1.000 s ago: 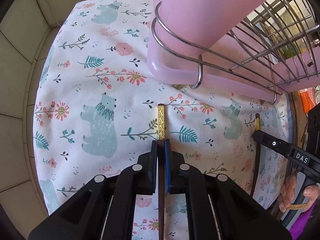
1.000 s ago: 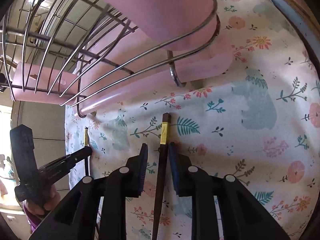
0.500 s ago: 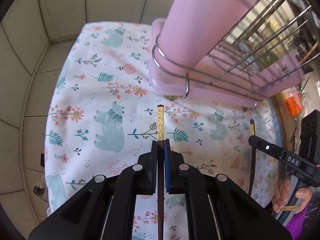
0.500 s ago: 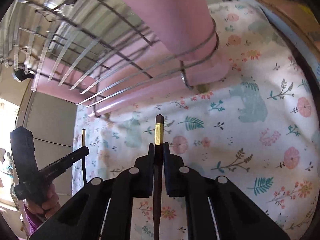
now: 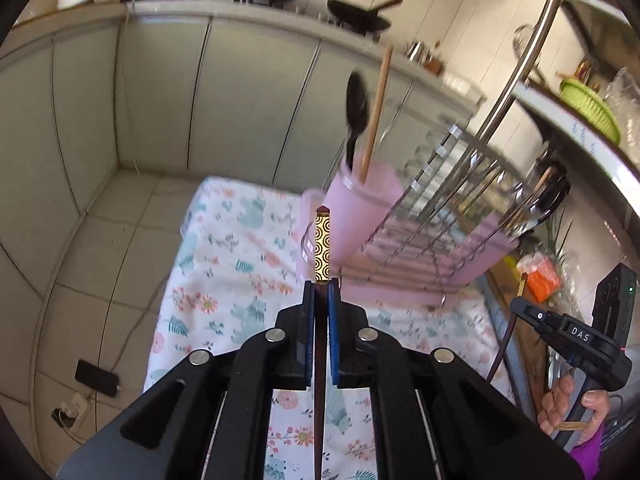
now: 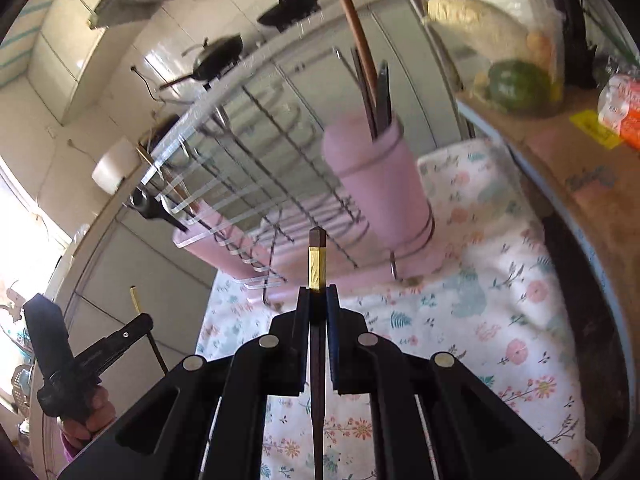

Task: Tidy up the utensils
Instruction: 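Lift the gold-tipped chopstick with the left tool while the right tool lifts its chopstick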

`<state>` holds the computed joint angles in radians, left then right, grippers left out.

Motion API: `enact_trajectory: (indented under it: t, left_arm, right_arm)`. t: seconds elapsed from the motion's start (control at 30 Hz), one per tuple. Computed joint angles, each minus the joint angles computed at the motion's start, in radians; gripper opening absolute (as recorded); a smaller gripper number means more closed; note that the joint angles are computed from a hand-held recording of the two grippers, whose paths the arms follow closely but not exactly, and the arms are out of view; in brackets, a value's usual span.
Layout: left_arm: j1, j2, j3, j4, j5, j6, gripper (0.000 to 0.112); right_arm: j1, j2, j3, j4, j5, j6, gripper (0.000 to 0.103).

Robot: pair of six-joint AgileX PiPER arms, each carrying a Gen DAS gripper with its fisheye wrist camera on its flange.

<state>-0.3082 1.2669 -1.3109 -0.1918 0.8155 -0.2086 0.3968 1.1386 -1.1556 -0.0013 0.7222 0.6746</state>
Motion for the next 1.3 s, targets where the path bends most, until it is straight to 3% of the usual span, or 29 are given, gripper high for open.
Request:
enact_trajectory:
  t: [0.27,0.47,0.87,1.03,1.2,1.3]
  left_arm:
    - [-0.042,-0.054,-0.06,0.097,-0.034,-0.077,0.005]
    - [-0.066,-0.079,-0.108,0.128,-0.047,-0.117,0.005]
    - [-0.093,-0.014,-0.313,0.25,-0.037,-0.224,0.005]
    - [-0.099,0.04,-0.428,0.281,-0.034,-0.235,0.005]
    - [-0.162,0.09,-0.524,0.444,-0.051,-0.309,0.005]
    - [-0.167,0.125,-0.568,0.46,-0.062,-0.304,0.005]
  right_arm:
    - [0.13,-0.078,-0.04,-0.343,0.015,0.243,0.008]
    - [0.182,-0.122,-0.072,-0.509,0.044,0.351,0.008]
    - [0.28,-0.136,-0.17,-0.947,0.066,0.583,0.008]
    - [0.222,-0.124,-0.229,-0.987,0.006,0.586,0.008]
    - [0.165,-0.1,-0.276,-1.037,-0.04,0.604,0.008]
    - [0.1,-0.083,-0.286,-1.012,-0.09,0.592,0.008]
